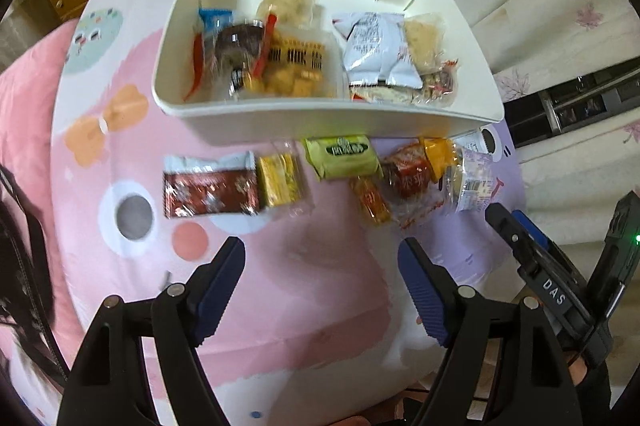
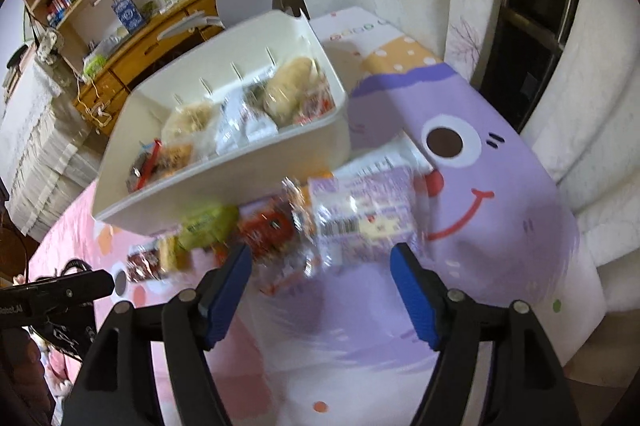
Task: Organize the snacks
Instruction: 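Grasp small orange snack pack with left tool while right tool grasps purple-printed white bag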
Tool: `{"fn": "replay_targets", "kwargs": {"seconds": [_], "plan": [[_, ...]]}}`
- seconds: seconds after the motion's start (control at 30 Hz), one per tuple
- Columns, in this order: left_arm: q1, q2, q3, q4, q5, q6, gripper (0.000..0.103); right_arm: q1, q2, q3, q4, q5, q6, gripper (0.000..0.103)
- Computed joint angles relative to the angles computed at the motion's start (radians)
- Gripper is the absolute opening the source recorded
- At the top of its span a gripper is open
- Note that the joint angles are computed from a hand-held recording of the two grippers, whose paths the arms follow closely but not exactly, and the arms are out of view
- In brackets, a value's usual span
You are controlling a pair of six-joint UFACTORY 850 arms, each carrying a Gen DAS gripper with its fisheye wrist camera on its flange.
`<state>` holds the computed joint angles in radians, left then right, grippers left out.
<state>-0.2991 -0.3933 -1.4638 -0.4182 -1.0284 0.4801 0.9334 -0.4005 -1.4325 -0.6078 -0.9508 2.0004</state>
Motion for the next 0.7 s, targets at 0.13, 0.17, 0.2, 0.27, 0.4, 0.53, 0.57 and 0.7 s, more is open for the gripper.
{"fn": "replay_targets", "kwargs": {"seconds": [0.13, 0.17, 0.2, 0.27, 0.4, 0.53, 0.57, 0.7], "plan": [[-0.013, 0.015, 0.045, -0.015, 0.046, -0.043, 0.078, -0.001, 0.006, 0.027, 0.018, 0.014, -0.040, 0.076], [-0.016, 0.017, 0.052, -0.020, 0.055, -0.052, 0.078, -0.002, 0.008, 0.034, 0.018, 0.018, -0.052, 0.076], [-0.019, 0.019, 0.061, -0.026, 0.066, -0.062, 0.078, -0.002, 0.011, 0.043, 0.014, 0.023, -0.061, 0.076], [-0.026, 0.022, 0.074, -0.034, 0.090, -0.088, 0.078, -0.002, 0.022, 0.065, -0.013, 0.040, -0.048, 0.077], [-0.042, 0.025, 0.100, -0.050, 0.135, -0.154, 0.078, -0.007, 0.035, 0.096, -0.052, 0.056, -0.045, 0.078], [-0.064, 0.021, 0.119, -0.021, 0.176, -0.253, 0.078, -0.029, 0.042, 0.119, -0.035, 0.102, -0.130, 0.078], [-0.071, 0.020, 0.123, -0.014, 0.185, -0.273, 0.078, -0.037, 0.046, 0.129, -0.029, 0.123, -0.157, 0.078], [-0.096, 0.010, 0.134, 0.013, 0.221, -0.358, 0.078, -0.064, 0.055, 0.156, 0.006, 0.182, -0.264, 0.078]]}}
